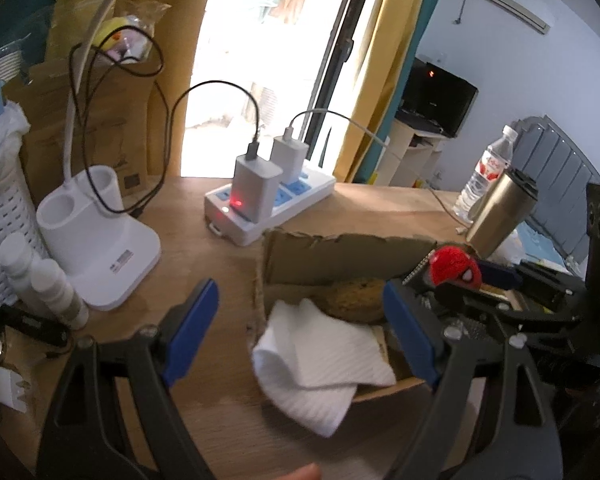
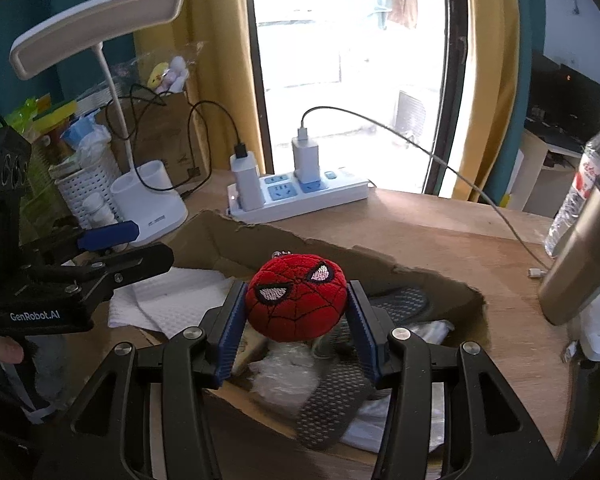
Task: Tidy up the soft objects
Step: 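Open the left gripper to drop the teddy bear while the right gripper releases the red plush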
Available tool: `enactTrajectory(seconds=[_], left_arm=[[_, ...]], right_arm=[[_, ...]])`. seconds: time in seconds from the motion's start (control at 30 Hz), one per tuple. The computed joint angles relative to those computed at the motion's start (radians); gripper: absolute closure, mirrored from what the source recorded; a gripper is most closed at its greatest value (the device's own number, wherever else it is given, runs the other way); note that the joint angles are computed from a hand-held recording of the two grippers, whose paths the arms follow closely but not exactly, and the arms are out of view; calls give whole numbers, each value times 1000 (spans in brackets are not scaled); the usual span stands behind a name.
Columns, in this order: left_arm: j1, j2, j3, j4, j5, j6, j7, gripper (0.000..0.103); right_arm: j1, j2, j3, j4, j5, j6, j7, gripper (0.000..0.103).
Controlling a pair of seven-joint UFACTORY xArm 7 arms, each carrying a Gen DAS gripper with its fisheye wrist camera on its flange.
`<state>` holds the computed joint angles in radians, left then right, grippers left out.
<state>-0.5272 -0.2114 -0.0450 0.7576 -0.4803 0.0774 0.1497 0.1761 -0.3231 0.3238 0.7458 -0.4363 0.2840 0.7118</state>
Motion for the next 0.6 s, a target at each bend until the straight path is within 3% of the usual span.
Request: enactTrajectory(seconds=[0.47,0.6], left_arm=[[-1,-21,13,-24,-3,-1,9,18],[-1,-34,11,-34,13,-6,-1,18]], right_arm=[[75,64,-13,32,30,29,-29,51],[98,69,-23,35,47,39,-51,46]])
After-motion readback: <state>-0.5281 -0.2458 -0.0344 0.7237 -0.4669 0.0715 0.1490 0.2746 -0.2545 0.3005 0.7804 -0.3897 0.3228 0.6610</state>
